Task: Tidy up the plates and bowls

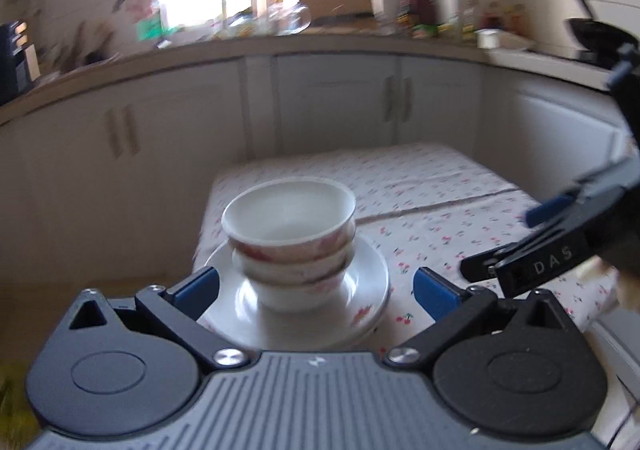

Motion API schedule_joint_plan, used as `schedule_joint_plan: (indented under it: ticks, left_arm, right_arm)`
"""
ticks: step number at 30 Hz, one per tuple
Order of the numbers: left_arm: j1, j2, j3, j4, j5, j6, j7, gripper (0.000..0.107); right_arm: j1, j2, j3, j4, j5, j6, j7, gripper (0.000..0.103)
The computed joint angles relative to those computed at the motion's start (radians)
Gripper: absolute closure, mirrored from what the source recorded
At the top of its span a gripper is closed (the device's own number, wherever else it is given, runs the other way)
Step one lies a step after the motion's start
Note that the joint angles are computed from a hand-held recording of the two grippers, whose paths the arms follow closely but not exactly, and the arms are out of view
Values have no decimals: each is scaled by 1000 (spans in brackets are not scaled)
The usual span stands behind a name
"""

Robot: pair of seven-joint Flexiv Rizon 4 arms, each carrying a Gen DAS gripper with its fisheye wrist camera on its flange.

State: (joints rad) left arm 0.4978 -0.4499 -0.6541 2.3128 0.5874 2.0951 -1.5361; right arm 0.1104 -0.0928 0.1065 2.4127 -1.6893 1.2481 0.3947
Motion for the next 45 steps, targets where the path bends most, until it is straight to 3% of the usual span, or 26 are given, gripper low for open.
schedule_joint_plan:
  ticks: [4,10,13,27,45]
  left_arm:
    - [-158,102,139,42,-119,-4,-45,4]
    - [-138,175,93,57,-155,-103,-129,4]
    - [-197,208,148,69,-203,-114,-123,4]
    - [-143,224,86,71,-191,-126,-145,4]
    - [-93,235,27,77,-174,-118,-155,4]
  right_arm:
    - [26,49,23,47,67,-56,56,0]
    - [69,103,49,79,138,-156,56,0]
    - [76,124,48,88,137,-170,65,0]
    - [72,141,41,89,91,-159,112,0]
    - [93,172,60,105,125,-223,112,0]
